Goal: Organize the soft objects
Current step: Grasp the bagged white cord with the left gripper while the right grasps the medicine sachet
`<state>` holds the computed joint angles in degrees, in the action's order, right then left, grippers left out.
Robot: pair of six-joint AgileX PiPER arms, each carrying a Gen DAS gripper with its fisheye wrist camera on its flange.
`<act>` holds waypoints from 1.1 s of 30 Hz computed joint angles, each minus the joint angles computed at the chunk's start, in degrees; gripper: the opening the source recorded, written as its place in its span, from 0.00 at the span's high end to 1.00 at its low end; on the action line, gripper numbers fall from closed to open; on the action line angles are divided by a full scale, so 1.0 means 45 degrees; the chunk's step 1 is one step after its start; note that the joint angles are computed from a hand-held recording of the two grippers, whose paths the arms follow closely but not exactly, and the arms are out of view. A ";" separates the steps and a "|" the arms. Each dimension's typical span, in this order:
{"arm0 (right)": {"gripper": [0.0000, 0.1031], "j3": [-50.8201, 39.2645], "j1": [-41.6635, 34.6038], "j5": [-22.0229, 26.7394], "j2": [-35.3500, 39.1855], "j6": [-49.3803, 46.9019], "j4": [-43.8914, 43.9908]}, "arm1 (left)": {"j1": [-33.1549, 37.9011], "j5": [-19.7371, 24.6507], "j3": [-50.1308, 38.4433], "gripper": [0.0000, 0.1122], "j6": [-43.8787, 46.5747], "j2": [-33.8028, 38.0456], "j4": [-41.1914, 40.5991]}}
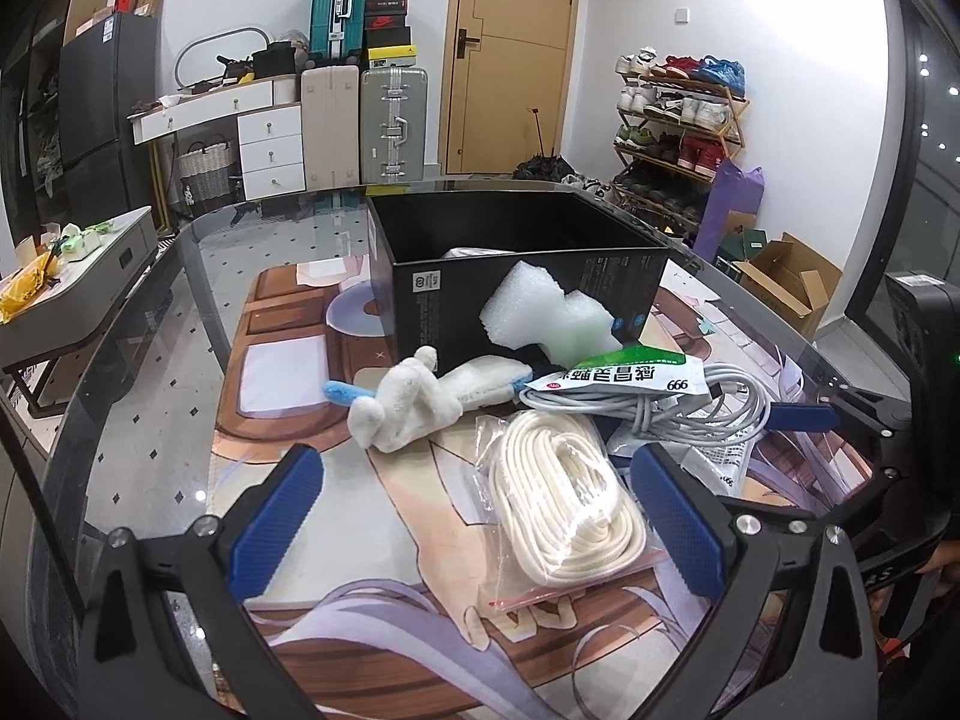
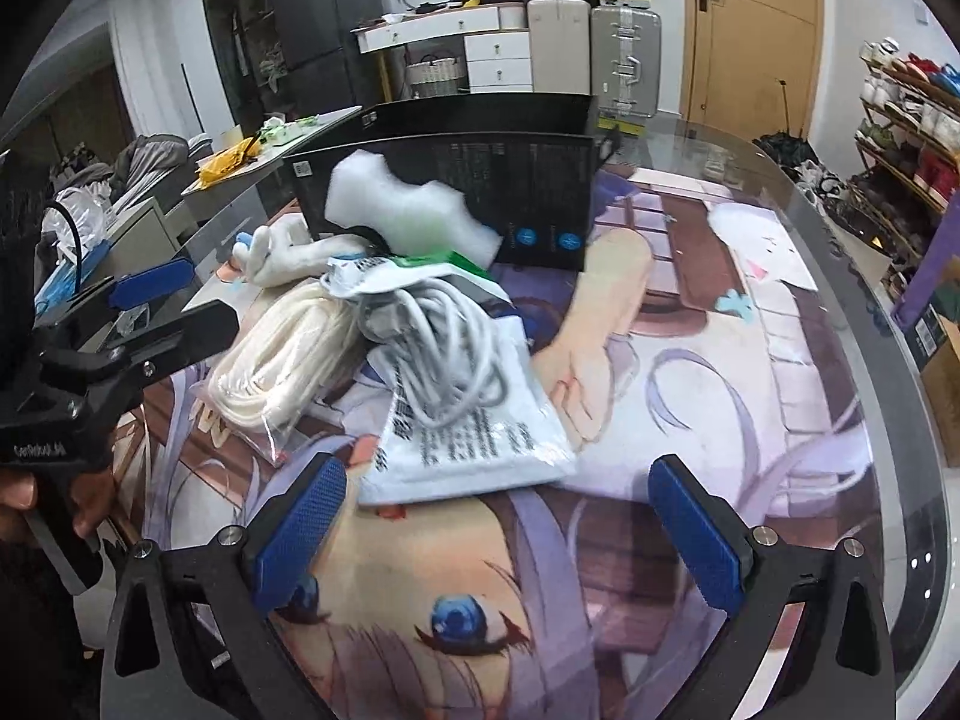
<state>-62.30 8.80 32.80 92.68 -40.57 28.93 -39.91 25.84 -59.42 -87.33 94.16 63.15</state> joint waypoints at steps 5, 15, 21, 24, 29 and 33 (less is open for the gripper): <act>0.02 -0.0569 0.0453 -0.0161 0.0499 0.0640 -0.0837 | 0.0119 -0.0165 0.0014 0.08 0.0179 -0.0032 -0.0208; 0.39 -0.0855 0.0738 -0.0191 0.0681 -0.0583 -0.0361 | 0.0226 -0.0228 -0.0017 0.08 0.0518 -0.0049 -0.0569; 0.59 -0.0374 0.0420 -0.0130 0.0279 -0.1654 0.0357 | 0.0219 -0.0220 -0.0025 0.08 0.0479 -0.0049 -0.0556; 0.62 -0.0333 0.0262 0.0048 0.0188 -0.2033 0.0644 | 0.0217 -0.0208 -0.0027 0.08 0.0481 -0.0050 -0.0543; 0.67 -0.0414 -0.0406 0.0778 0.0141 -0.3111 0.2097 | 0.0236 -0.0229 -0.0027 0.08 0.0551 -0.0056 -0.0597; 0.69 -0.0442 -0.0946 0.1460 0.0122 -0.3856 0.3038 | 0.0230 -0.0213 -0.0031 0.08 0.0521 -0.0062 -0.0576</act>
